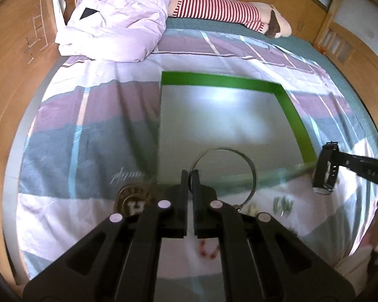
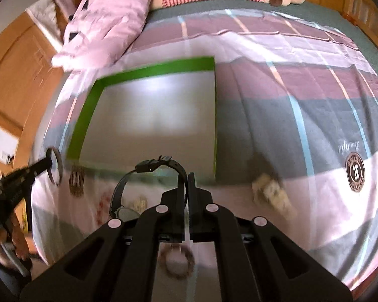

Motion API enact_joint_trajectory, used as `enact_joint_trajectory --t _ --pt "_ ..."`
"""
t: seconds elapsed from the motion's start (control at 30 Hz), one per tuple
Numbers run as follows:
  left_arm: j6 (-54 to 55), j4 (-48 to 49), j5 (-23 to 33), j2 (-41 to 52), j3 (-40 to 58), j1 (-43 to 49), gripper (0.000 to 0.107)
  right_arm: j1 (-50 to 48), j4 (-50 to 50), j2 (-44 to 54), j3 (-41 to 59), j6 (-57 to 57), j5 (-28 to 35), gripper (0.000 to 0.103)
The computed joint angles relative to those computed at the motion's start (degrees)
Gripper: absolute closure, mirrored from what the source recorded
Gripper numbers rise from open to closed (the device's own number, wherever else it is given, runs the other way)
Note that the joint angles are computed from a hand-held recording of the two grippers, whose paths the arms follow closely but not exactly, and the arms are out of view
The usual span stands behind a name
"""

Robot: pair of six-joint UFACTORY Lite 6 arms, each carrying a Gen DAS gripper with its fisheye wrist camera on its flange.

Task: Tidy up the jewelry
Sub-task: 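Drop bangle into green box with left tool while right tool drops the watch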

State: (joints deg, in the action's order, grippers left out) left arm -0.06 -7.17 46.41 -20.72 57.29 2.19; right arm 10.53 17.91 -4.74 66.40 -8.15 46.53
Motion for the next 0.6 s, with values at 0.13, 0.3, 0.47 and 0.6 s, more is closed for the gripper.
enact_joint_trajectory --t 0.13,0.3,0.47,0.6 --pt "-4.3 1.8 -4.3 10.3 5.6 -2.2 0.105 2.8 -5.0 12.0 10.8 6.8 -3.2 0.101" --pt "-6.3 3.1 -7.8 19.9 7.7 -2.8 0.105 6.5 -11.3 25.4 20.6 13.3 -3.3 0.101" --pt "-10.8 6.0 -8.9 27.8 8.9 -3.1 0.104 7.9 -13.2 33.6 25.2 16.5 -2.2 0.101" --pt "-10.1 8.4 -10.4 27.0 7.4 -4.1 0.1 10.2 -19.0 34.5 25.5 20.2 -3.2 0.1"
